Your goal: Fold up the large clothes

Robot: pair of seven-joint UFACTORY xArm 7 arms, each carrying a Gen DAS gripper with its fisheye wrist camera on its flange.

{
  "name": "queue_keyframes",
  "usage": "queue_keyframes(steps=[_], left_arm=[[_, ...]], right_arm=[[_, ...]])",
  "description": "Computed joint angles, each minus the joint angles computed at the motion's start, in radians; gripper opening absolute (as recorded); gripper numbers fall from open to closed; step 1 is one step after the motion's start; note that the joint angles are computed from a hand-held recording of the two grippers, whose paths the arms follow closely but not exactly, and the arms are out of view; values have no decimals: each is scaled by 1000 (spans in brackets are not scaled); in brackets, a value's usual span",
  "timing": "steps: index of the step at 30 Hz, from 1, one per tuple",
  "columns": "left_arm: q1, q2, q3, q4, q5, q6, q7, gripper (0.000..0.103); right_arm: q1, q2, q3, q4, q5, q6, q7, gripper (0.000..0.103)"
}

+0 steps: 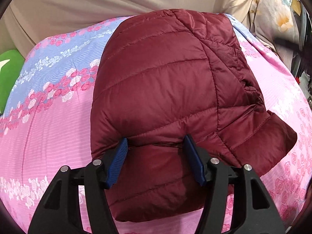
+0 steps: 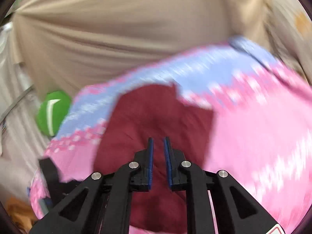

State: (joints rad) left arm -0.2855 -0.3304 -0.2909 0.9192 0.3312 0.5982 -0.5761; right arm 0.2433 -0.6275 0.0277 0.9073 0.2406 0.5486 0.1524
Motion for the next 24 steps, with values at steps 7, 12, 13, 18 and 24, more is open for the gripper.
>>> queue_keyframes(steps=[7,12,13,18,24], left_arm=[[-5,-4,5,1,-14,6,-4,58],[-17,-10,13,2,-39,-22,23,61],[-13,2,3,22,-34,5,20,62],[-19,26,13,46,-51,34,21,63],[-19,35,14,58,-45,43,23,64]], right_arm=[[-106,388,113,331,-260,55,114,3],[-119,577,82,330,-298,87,181,0],[-115,575,72,320,-279,78,173,0],[-88,400,53,224,-231,61,177,0],[-39,21,74,-27,-174,104,68,0]])
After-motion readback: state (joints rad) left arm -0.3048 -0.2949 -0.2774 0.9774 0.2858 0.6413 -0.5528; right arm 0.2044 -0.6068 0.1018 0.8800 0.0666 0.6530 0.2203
